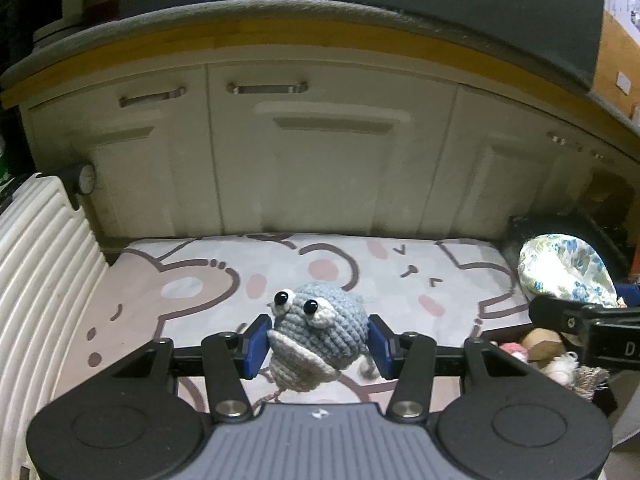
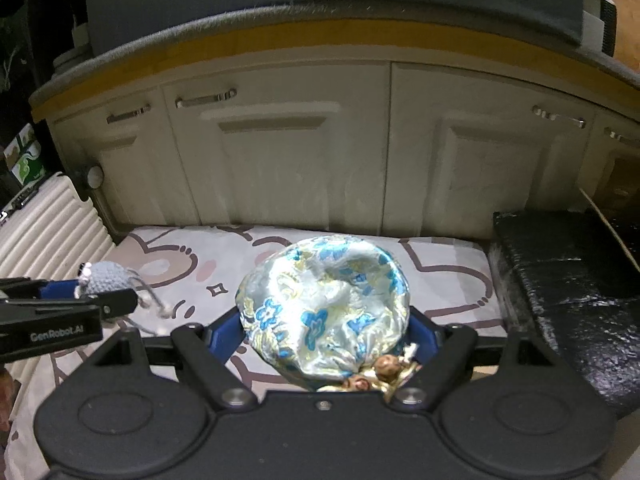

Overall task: Organize objects
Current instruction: 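Carry grey toy in left tool while right tool carries floral bag to box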

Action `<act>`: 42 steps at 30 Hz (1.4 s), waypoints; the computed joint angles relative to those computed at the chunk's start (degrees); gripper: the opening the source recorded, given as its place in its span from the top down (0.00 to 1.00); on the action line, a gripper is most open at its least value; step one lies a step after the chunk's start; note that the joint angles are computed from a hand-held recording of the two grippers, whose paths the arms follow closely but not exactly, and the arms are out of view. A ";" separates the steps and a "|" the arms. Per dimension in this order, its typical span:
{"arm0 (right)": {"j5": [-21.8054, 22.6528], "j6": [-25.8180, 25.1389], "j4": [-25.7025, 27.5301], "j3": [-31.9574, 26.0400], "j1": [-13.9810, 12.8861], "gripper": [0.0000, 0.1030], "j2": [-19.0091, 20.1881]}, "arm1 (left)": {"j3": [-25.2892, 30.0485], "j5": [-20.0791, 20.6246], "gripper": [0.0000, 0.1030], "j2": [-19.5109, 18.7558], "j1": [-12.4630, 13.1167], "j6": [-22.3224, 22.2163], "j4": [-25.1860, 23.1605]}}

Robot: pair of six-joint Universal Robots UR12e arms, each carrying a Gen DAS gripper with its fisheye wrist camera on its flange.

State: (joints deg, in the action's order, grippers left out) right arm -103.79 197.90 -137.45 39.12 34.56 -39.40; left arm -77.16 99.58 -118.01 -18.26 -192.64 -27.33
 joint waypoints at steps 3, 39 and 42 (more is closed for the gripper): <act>-0.13 0.62 -1.59 3.00 -0.26 0.19 -1.92 | 0.20 -0.94 0.49 -0.04 -0.38 -0.13 0.80; 3.28 12.69 -4.94 26.40 -6.70 0.19 -15.24 | 16.50 -26.98 0.49 -13.29 -4.58 -2.15 -4.94; 3.52 14.14 -5.34 27.34 -7.23 0.19 -15.70 | 18.17 -27.91 0.49 -14.75 -4.93 -2.61 -6.36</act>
